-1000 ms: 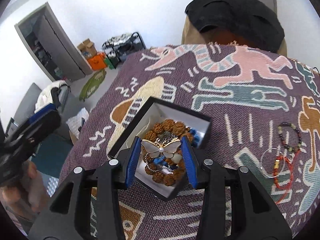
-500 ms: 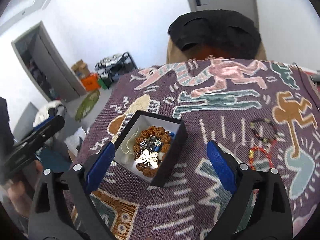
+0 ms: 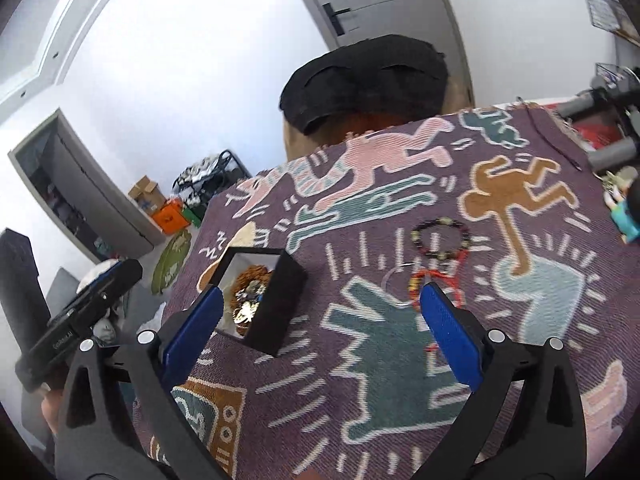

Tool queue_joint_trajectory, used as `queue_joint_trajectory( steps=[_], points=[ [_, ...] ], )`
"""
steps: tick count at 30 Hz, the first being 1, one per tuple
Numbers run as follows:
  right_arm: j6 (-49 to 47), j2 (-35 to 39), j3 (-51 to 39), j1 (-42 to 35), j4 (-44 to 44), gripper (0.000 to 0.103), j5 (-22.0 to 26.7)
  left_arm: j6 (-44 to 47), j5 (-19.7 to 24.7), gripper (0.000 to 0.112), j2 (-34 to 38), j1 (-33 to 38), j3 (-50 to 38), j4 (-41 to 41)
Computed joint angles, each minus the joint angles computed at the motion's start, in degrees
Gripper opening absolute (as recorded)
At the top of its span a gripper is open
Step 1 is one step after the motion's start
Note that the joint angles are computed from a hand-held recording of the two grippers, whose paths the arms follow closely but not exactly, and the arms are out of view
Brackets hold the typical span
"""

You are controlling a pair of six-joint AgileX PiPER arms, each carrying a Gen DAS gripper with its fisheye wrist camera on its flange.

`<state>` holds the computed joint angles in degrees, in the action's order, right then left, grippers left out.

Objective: Organize jewelry
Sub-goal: 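Move both grippers back to the remaining jewelry on the blanket, then grasp the silver hoop earring with the left gripper while the right gripper grasps the red string bracelet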

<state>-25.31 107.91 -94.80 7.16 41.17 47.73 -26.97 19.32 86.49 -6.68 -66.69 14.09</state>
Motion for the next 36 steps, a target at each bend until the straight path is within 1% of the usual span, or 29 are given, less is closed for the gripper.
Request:
queue_joint_trajectory(
  steps=[1, 4, 5, 10, 12, 15, 18, 19, 22, 24, 27, 30, 31, 34, 36],
  points=[
    [-0.58, -0.25, 0.18, -1.19, 0.87, 0.098, 0.45, -1.60, 0.61, 0.095, 0.54, -1.04, -0.74, 1.36],
    [-2.72, -0.26, 0.10, -4.70, 3.74, 0.098, 1.84, -1.40, 3.15, 0.095, 2.68, -3.40, -3.62, 0.09],
    [-3.07, -0.31, 0.09, -5.85, 4.07, 0.098, 2.04, -2.34, 4.19, 0.095, 3.52, -4.51, -4.75, 0.99],
    [-4.60, -0.29, 0.23, -10.42, 6.59, 0.098, 3.51, -5.01, 5.15, 0.095, 6.49, -8.35, -7.87, 3.37],
    [-5.69, -0.54, 0.88, -11.95, 7.28, 0.098, 3.28, -5.48, 5.76, 0.095, 8.39, -9.60, -9.82, 3.74],
    [-7.56, -0.23, 1.79, -14.22, 9.42, 0.098, 3.50, -4.70, 7.44, 0.094, 12.27, -11.07, -13.92, 2.36],
    [-8.04, 0.41, 2.18, -15.82, 9.42, 0.098, 3.17, 0.86, 9.50, 0.084, 16.70, -11.96, -18.83, -3.18],
    [-8.11, 0.72, 2.15, -16.23, 9.41, 0.098, 3.16, 2.25, 10.36, 0.078, 18.08, -12.21, -20.40, -4.52],
    [-7.91, 1.70, 1.90, -17.53, 9.17, 0.098, 3.41, 6.39, 12.52, 0.077, 22.19, -12.52, -24.82, -9.42],
    [-7.98, 1.99, 2.09, -18.19, 9.27, 0.098, 3.35, 7.52, 14.03, 0.077, 24.63, -12.69, -27.62, -10.95],
    [-7.93, 2.60, 2.31, -18.71, 9.06, 0.098, 3.18, 10.07, 17.18, 0.077, 29.25, -12.59, -33.03, -14.25],
    [-7.82, 3.39, 2.52, -18.63, 8.76, 0.098, 3.01, 11.75, 21.46, 0.077, 34.57, -12.03, -39.68, -16.91],
    [-7.74, 3.65, 2.42, -18.59, 8.61, 0.098, 2.99, 13.03, 23.53, 0.077, 36.76, -11.60, -42.59, -18.60],
    [-7.80, 4.50, 2.46, -18.38, 8.38, 0.098, 2.84, 15.09, 30.32, 0.062, 43.09, -10.95, -51.88, -20.99],
    [-7.82, 5.13, 2.44, -18.28, 8.32, 0.098, 2.69, 14.87, 33.68, 0.061, 46.50, -10.93, -57.26, -20.36]
  ],
)
